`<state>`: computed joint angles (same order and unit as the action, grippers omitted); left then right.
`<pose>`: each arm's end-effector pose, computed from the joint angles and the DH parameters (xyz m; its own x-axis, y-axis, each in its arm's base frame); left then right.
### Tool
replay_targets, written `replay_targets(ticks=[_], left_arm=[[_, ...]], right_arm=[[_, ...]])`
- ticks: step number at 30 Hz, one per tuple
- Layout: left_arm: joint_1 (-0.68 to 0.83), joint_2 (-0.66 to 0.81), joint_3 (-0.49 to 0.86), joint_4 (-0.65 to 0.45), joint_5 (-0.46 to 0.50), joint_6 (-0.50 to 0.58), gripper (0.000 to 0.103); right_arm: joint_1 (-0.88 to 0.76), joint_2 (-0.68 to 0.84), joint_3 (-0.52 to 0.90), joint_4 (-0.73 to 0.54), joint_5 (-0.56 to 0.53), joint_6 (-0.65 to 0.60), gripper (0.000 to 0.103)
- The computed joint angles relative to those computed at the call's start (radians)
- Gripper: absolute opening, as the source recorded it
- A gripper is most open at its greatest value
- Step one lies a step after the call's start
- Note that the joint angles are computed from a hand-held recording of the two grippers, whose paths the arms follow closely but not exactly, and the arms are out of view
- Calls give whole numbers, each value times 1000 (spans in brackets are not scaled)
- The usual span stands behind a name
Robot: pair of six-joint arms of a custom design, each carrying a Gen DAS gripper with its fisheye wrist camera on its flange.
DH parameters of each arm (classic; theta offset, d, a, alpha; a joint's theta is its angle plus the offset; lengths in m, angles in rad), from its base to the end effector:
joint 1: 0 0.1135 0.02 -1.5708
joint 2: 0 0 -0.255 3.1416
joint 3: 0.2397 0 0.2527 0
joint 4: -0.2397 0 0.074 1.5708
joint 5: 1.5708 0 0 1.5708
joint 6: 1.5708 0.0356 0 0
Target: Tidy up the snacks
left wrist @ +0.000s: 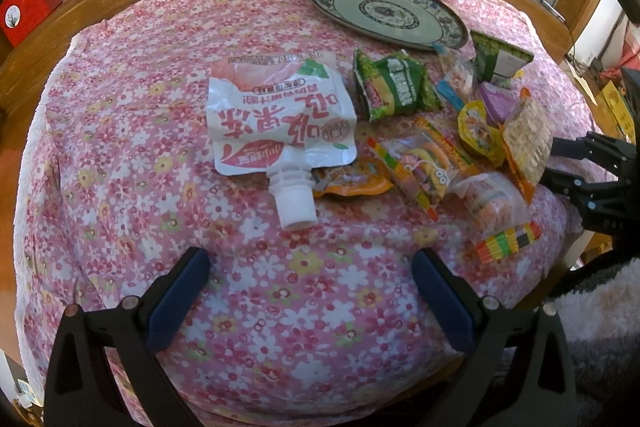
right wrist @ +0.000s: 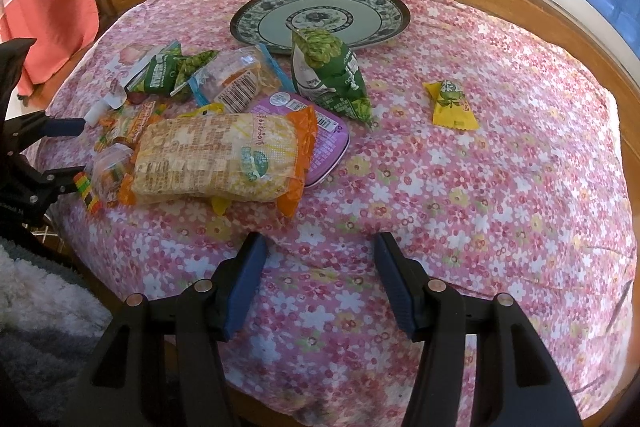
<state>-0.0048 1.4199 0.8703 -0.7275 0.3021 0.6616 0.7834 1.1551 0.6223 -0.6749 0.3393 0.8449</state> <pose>0.2535 -0.0118 0.1852 -0.6995 0.5899 -0.4034 0.6597 0.7501 -0.0468 0.1480 0.1307 0.1732 -0.8747 0.1242 -0.4685 0.1092 0.9923 0.0591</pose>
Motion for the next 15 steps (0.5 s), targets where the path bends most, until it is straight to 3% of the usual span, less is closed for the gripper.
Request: replay_targets(ticks=[15], left_arm=[[4, 0, 0, -1, 2, 6, 102]], right_arm=[[-4, 24, 20, -12, -1, 0, 60]])
